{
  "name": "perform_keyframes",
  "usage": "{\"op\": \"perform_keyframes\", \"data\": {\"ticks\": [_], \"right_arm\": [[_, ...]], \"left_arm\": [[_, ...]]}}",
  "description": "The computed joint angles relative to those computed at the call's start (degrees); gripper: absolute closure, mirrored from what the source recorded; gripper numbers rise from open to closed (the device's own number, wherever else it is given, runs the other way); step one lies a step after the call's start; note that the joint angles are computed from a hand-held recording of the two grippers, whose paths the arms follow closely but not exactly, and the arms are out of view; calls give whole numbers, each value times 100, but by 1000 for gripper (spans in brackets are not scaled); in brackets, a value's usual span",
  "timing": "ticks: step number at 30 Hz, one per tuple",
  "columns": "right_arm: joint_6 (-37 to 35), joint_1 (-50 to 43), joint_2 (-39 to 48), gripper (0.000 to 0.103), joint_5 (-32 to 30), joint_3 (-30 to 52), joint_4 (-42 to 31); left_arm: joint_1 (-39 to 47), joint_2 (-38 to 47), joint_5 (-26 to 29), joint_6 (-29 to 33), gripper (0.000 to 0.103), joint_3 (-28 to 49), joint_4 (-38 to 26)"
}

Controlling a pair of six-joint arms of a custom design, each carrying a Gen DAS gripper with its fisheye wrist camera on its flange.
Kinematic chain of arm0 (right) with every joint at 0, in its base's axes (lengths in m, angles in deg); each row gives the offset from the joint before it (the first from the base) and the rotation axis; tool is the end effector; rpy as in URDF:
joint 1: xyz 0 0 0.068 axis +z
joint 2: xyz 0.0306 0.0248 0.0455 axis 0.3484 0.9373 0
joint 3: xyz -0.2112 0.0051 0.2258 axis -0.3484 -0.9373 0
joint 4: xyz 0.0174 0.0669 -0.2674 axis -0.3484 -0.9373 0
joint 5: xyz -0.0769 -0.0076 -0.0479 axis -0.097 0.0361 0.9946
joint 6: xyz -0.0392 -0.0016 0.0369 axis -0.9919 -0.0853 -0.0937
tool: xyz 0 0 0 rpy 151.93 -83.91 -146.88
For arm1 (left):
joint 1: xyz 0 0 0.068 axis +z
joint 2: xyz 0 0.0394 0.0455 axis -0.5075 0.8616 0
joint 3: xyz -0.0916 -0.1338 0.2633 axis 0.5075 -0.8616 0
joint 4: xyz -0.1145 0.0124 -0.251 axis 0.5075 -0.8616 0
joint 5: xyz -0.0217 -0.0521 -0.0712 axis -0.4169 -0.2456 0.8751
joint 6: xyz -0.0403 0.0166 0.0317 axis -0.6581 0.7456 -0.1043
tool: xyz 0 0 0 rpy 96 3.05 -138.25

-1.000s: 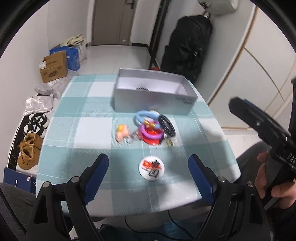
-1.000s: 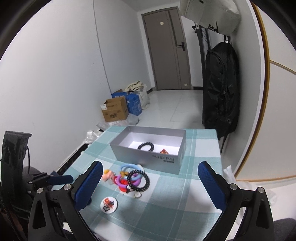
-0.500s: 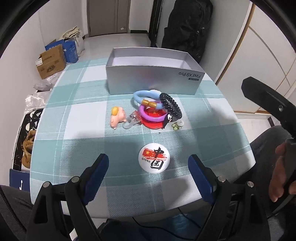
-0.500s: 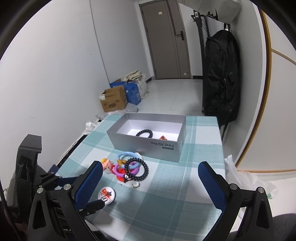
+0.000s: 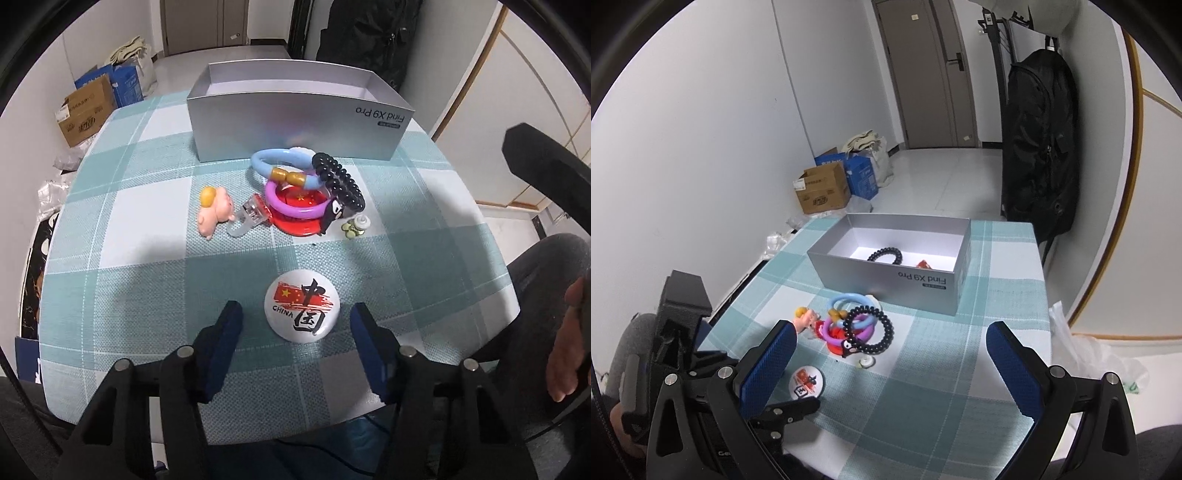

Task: Organize jewelry
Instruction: 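Move the left tool down over the white round CHINA badge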

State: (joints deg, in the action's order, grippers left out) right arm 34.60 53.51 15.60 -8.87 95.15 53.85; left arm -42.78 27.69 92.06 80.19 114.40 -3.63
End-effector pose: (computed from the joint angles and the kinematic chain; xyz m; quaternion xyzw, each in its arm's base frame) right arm 0.1999 0.1184 0.2589 0.0284 0.9010 0.1034 0.4203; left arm 0.2896 -0.0721 0.2078 0.2571 0.9395 -0.1186 0.1929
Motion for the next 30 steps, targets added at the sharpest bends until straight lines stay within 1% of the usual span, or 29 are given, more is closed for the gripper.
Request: {"op": "perform_keyframes", "data": {"ticks": [4, 5, 6, 12, 16, 17, 18, 19, 20, 24, 27, 30], "right_arm": [[-14, 25, -39, 0, 47, -7, 0], [-10, 16, -52, 0, 37, -15, 9], [-6, 4, -61, 0, 30, -23, 16], [43, -77, -28, 0, -9, -23, 14], [75, -110, 13, 0, -27, -4, -17], [79, -118, 28, 0, -40, 0, -15], [84, -121, 35, 0, -45, 0, -14], [86, -118, 42, 0, -36, 0, -10], [87, -121, 44, 0, -34, -2, -9], [107, -93, 135, 0, 47, 26, -37], [71, -100, 214, 0, -15, 58, -14], [75, -96, 280, 0, -35, 80, 23]], "left_arm": [[22, -24, 11, 19, 60, -1, -18], [27, -22, 22, 11, 67, 6, -26], [26, -17, 21, 13, 68, 21, -39], [-52, 45, -91, 88, 68, 93, -38], [1, 83, -25, 62, 68, 145, -97], [11, 83, -4, 42, 70, 152, -106], [31, 65, 36, 18, 83, 151, -101], [67, 45, 93, 8, 87, 177, -125], [79, 53, 101, 1, 88, 197, -137], [97, 112, 163, 22, 88, 203, -96], [243, 174, 371, 44, 89, 275, -241], [540, 165, 699, -54, 89, 353, -348]]}}
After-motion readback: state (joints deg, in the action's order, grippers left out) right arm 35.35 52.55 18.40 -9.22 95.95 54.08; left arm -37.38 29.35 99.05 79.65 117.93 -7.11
